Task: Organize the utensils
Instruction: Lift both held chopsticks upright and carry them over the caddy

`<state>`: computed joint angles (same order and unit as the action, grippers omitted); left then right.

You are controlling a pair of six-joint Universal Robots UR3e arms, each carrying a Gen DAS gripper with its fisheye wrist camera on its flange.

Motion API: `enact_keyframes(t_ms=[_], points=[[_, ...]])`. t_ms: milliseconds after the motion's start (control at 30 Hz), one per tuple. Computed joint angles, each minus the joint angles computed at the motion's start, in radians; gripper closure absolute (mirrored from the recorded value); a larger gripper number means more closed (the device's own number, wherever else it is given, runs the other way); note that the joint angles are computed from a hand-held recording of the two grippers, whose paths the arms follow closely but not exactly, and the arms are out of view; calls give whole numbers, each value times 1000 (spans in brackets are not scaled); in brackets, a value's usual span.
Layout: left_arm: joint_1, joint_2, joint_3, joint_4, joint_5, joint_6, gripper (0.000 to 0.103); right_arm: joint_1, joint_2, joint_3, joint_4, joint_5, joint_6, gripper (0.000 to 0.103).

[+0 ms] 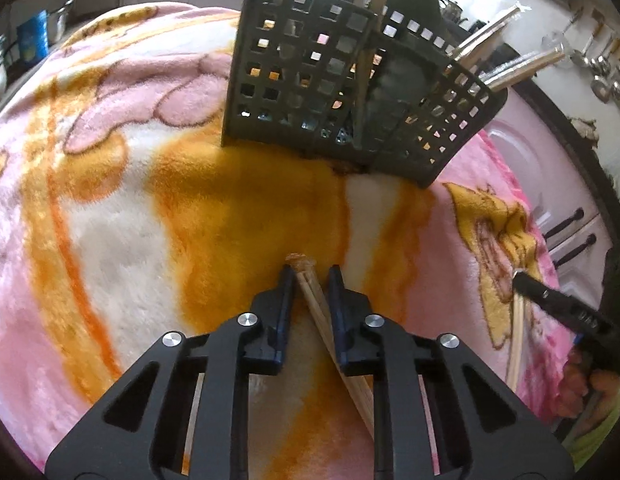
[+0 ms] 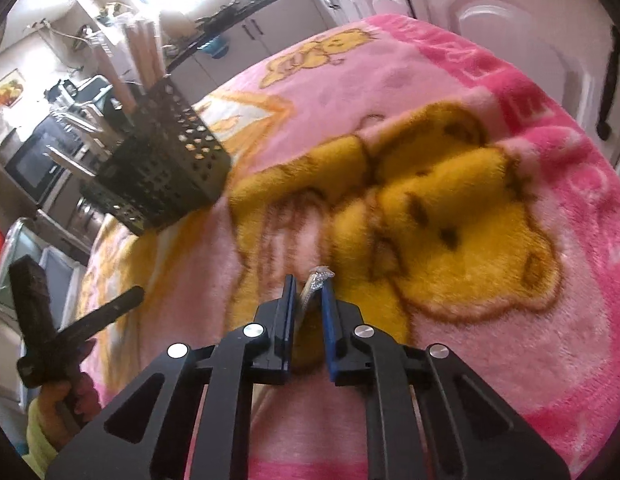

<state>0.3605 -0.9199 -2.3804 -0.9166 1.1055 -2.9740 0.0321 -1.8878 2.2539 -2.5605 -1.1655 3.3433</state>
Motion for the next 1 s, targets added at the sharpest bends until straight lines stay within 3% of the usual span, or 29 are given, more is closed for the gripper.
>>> enact_keyframes(t_ms=[100,267,667,867,900,1000], points=[[6,3,9,-15,0,20,97,34,18,-36,-11,-3,5,92],[103,85,55,-167,-107,96,100,101,40,-137,-9,-2,0,94],[476,287,394,-760,-425,419,102,219,114,-397,-5,-1,-25,97],[558,258,534,-855,-517,459,102,256,154,-492,-24,-10,-32,97],[605,258,578,-950,-547,529,102,260,159,-504,-26,-12,-33,97],[616,236,637,-945,-586,510,102,279,181,-556,-38,-22,-38,97]])
